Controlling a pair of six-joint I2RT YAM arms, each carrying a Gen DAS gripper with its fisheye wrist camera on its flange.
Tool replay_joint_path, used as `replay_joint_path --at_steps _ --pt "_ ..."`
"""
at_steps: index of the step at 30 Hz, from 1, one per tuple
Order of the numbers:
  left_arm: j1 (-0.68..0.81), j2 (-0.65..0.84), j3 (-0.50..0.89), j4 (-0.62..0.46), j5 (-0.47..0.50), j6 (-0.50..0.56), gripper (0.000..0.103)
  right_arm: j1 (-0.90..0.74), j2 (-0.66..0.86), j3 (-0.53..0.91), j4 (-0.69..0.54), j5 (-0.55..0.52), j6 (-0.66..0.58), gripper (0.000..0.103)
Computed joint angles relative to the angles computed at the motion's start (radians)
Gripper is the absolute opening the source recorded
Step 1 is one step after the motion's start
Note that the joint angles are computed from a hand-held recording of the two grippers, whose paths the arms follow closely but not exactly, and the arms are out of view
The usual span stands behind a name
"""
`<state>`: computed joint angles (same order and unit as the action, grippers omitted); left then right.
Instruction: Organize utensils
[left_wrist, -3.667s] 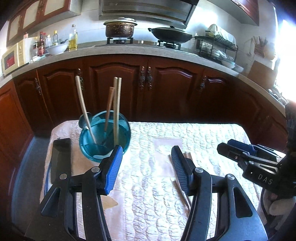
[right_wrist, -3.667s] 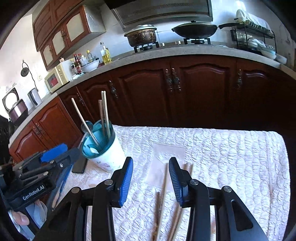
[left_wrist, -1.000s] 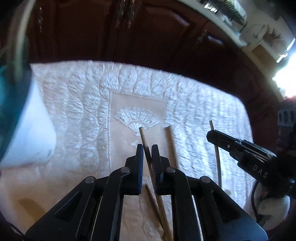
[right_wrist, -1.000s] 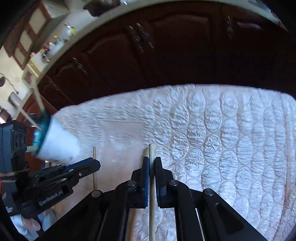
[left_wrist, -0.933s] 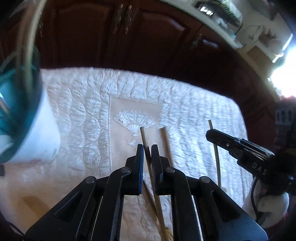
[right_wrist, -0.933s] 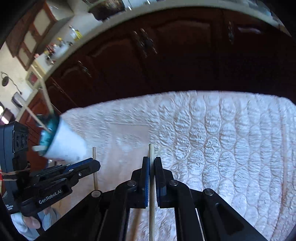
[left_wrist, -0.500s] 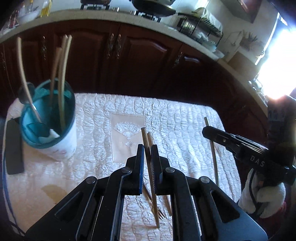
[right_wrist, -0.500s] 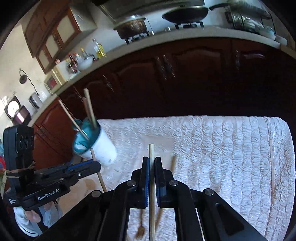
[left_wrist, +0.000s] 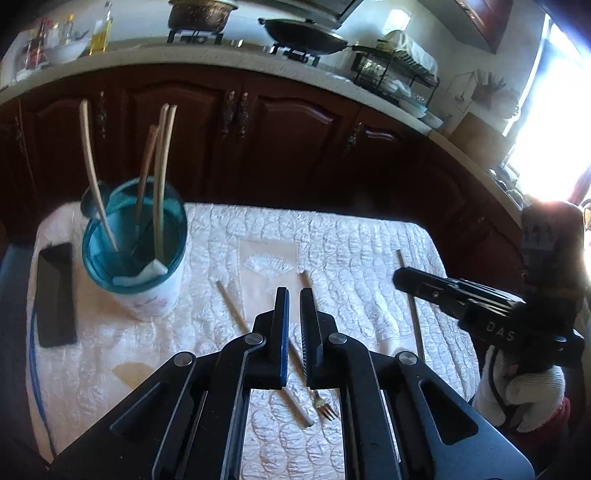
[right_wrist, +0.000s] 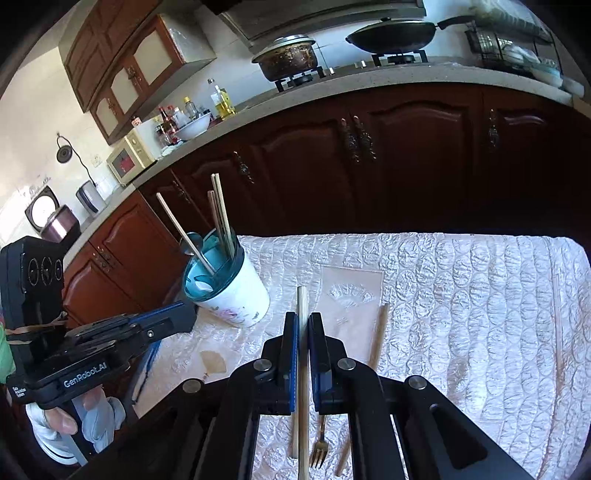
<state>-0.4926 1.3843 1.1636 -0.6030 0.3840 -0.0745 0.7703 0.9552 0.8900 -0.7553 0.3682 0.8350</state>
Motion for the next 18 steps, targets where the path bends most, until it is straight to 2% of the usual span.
replay_joint_path --at_steps 4,7,9,18 --pt "-0.001 0.056 -0.02 0.006 -0.014 -0.029 0.005 -0.007 0.026 -0.021 -0.017 -0.003 0.02 0.005" --pt "-0.026 0.112 -0.051 0.055 -0.067 -0.06 0.013 -0.015 0.025 -0.059 -0.005 -0.019 0.034 0.005" --pt "-0.036 0.161 -0.067 0.094 -0.096 -0.085 0.023 -0.009 0.012 -0.08 -0.003 -0.013 0.042 0.005" --pt "-0.104 0.438 0.031 0.191 -0.231 -0.205 0.025 -0.012 -0.08 -0.105 -0.037 -0.015 0.039 0.005"
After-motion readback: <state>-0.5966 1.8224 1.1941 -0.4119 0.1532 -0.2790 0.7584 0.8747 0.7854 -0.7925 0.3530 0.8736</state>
